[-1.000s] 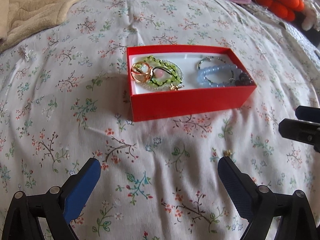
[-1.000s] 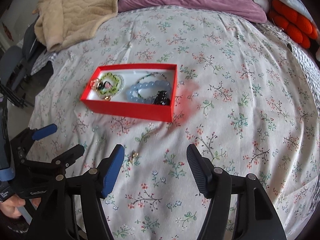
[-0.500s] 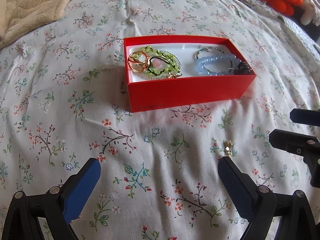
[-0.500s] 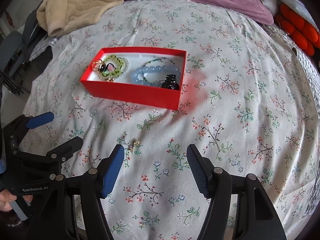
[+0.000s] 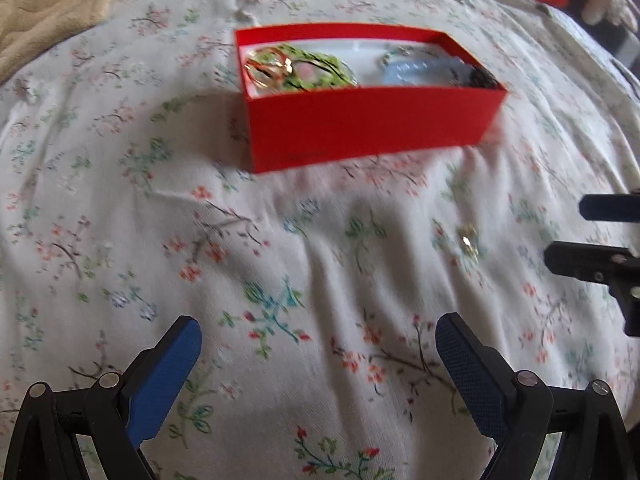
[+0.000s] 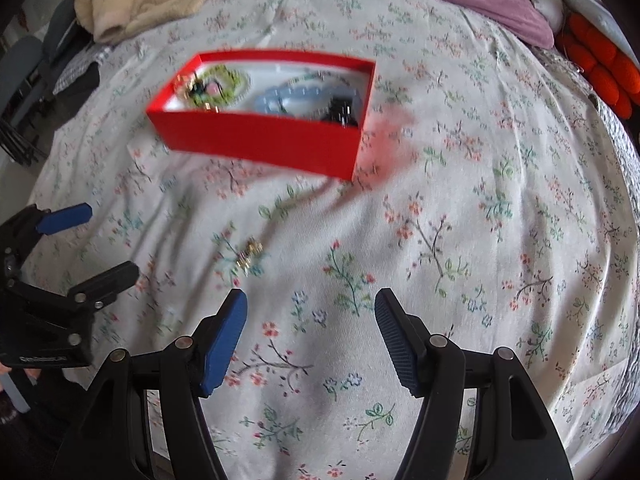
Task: Organize jewelry
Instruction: 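Withdraw both open tools from the box toward the last gold pieces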
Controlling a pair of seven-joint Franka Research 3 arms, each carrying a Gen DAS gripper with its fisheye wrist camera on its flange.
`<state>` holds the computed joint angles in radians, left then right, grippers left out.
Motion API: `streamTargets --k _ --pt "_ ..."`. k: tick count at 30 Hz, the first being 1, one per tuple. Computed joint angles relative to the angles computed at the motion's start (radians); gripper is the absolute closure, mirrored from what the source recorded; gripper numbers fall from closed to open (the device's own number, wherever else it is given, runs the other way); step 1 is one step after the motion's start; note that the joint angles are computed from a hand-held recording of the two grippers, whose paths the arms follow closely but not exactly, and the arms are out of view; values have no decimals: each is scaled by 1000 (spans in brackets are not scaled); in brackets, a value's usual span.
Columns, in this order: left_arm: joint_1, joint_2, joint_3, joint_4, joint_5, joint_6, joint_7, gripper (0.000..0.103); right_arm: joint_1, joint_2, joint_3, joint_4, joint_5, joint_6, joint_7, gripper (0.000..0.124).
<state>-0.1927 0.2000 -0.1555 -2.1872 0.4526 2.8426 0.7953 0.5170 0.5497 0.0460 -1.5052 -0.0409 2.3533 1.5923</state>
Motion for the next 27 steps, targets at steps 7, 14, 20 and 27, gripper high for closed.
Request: streamTargets --k 7,14,20,27 --pt "-7 12 2 -20 19 62 18 6 2 -10 -13 -59 -35 2 -5 54" --pt "-22 24 8 -11 37 105 4 8 -1 -31 -22 -112 -66 39 -10 54" --pt "-36 54 -1 19 29 140 43 15 -28 -58 -27 -164 -64 88 -10 53" --pt "-52 80 -1 33 24 200 63 26 -64 -86 -32 -216 -46 143 -11 46"
